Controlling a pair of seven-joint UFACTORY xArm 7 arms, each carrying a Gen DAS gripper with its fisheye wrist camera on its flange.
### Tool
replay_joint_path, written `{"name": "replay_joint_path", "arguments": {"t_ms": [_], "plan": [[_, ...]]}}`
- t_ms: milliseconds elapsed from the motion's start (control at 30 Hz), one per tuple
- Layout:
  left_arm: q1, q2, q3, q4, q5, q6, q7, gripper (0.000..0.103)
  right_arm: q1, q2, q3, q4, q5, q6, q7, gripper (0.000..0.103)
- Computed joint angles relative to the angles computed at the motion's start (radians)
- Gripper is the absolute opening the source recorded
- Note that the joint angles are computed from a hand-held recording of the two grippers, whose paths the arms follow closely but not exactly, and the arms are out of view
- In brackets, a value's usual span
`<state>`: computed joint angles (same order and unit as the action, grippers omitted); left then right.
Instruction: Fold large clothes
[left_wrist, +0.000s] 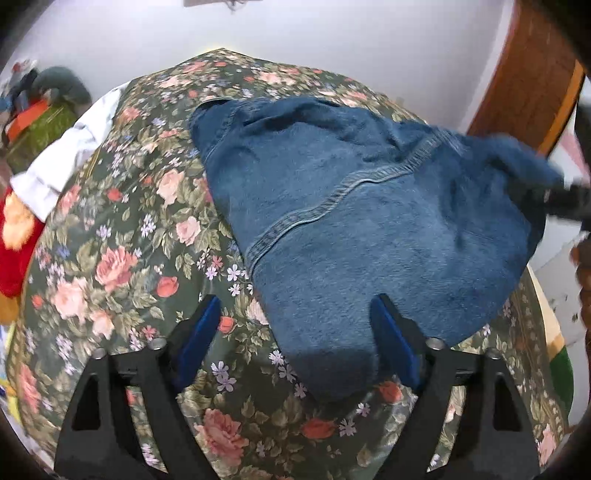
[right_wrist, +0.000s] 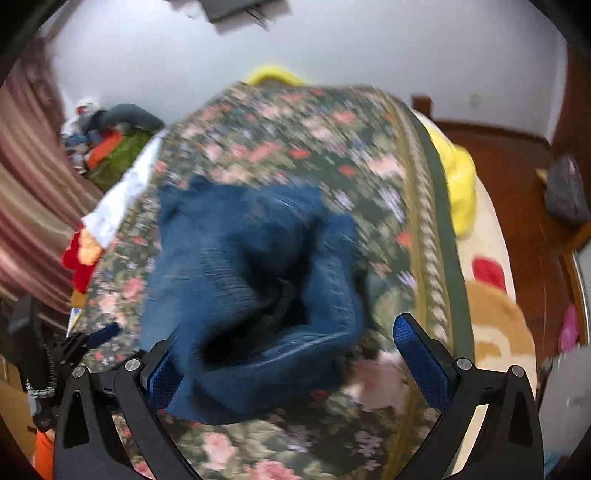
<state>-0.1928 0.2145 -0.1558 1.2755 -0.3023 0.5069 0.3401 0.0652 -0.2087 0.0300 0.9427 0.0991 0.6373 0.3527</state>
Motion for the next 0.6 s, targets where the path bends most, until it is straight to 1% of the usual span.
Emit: {"name": "replay_joint_path", "arguments": {"t_ms": [33, 100, 167, 233, 300, 333, 433, 533, 600], "plan": [[0.009, 0.006, -0.003, 0.001, -0.022, 0.008, 0.006, 0.093, -0.006, -0.010, -0.006, -0.028, -0.004, 0.002, -0.004, 0.103], [0.030, 0.017, -0.015, 0.006, -0.088, 0.035, 0.031, 0.095, -0.007, -0.024, -0.022, -0.071, 0.018, 0.007, -0.038, 0.103], [0.049, 0.033, -0.023, 0.016, -0.151, 0.070, 0.055, 0.099, -0.011, -0.035, -0.024, -0.117, 0.024, -0.001, -0.050, 0.103], [0.046, 0.032, -0.022, 0.004, -0.167, 0.065, 0.055, 0.101, -0.013, -0.042, -0.024, -0.155, 0.032, -0.019, -0.050, 0.103], [0.035, 0.020, -0.018, -0.016, -0.161, 0.043, 0.043, 0.101, -0.014, -0.052, -0.023, -0.180, 0.041, -0.043, -0.046, 0.103], [0.027, 0.013, -0.012, -0.024, -0.145, 0.032, 0.027, 0.101, -0.017, -0.055, -0.018, -0.180, 0.032, -0.038, -0.037, 0.103], [0.005, -0.003, 0.004, -0.029, -0.071, 0.031, -0.021, 0.100, -0.022, -0.057, -0.007, -0.151, -0.001, 0.022, -0.016, 0.103], [0.004, -0.020, 0.010, -0.025, -0.032, 0.047, -0.025, 0.098, -0.018, -0.071, -0.014, -0.110, 0.005, 0.076, -0.029, 0.103], [0.008, -0.022, 0.011, -0.012, -0.026, 0.051, -0.012, 0.097, -0.017, -0.075, -0.014, -0.077, 0.001, 0.096, -0.035, 0.103]]}}
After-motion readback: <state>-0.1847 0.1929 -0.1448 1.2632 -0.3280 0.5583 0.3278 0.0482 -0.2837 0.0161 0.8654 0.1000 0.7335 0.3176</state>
